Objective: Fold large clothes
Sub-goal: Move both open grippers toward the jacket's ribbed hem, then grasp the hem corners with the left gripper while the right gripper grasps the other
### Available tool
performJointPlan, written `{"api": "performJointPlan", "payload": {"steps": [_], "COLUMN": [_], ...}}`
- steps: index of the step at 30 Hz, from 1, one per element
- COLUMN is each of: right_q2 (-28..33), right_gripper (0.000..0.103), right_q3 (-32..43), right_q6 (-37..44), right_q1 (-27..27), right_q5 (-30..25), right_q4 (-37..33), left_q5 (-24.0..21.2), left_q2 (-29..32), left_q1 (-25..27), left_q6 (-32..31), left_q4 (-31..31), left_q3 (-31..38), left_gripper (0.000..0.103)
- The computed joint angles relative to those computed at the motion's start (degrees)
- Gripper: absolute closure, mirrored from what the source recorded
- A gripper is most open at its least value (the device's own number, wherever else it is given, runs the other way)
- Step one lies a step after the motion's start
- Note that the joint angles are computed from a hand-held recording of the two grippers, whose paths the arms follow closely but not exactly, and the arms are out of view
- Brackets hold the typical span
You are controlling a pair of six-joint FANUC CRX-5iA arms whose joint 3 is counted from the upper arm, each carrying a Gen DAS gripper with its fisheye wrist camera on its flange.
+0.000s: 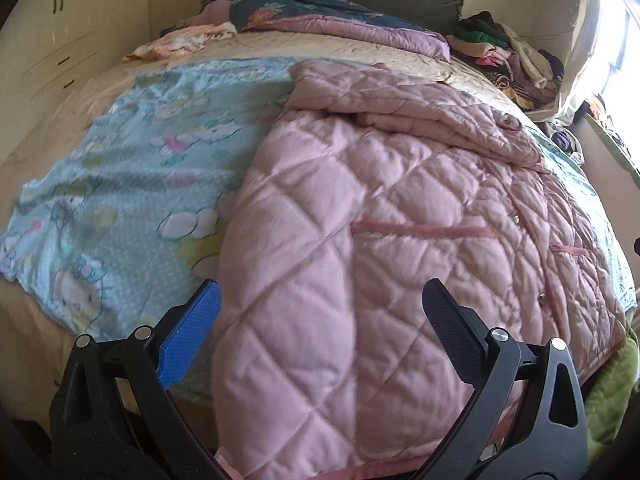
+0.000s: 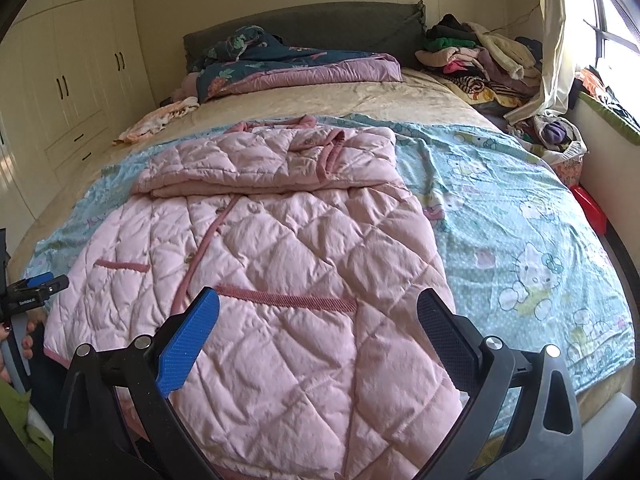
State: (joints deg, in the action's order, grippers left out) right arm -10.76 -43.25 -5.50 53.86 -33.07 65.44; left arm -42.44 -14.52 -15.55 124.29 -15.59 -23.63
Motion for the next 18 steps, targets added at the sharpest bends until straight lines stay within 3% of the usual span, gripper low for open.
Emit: {"api": "performJointPlan", "payload": {"steps": [6,8,10,18], "right_q2": [-0.69,-0.83,-0.97,-2.27], "right_gripper": [0.004,0.004,0.004,0.004], "right_q3": [-0.86,-1.09,-1.38,-2.65], "right_q6": [1.23,1.82,2.47,5.76], "right_q1": [0.34,0.38,0.31,0.73], "right_q5": [-0.63,-0.38,0.13,0.57], "right_q4": [-1.55,-2.37,-3.25,-8.86], "left_q5": [0.77,1.12,1.21,1.45], "left_q2": [-3.27,-4.16,-4.95,-6.84], "left_q1": [2.94,3.88,4.74,6.96], "left_q6": [-2.56,-4.32,-5.71,-12.27], "left_q4": [3.40,5.14,6.58,12.49], "left_q3": [-4.49,-5.76,-6.99,-10.76], "left_gripper": [0.012,0.022,0.025,0.026]}}
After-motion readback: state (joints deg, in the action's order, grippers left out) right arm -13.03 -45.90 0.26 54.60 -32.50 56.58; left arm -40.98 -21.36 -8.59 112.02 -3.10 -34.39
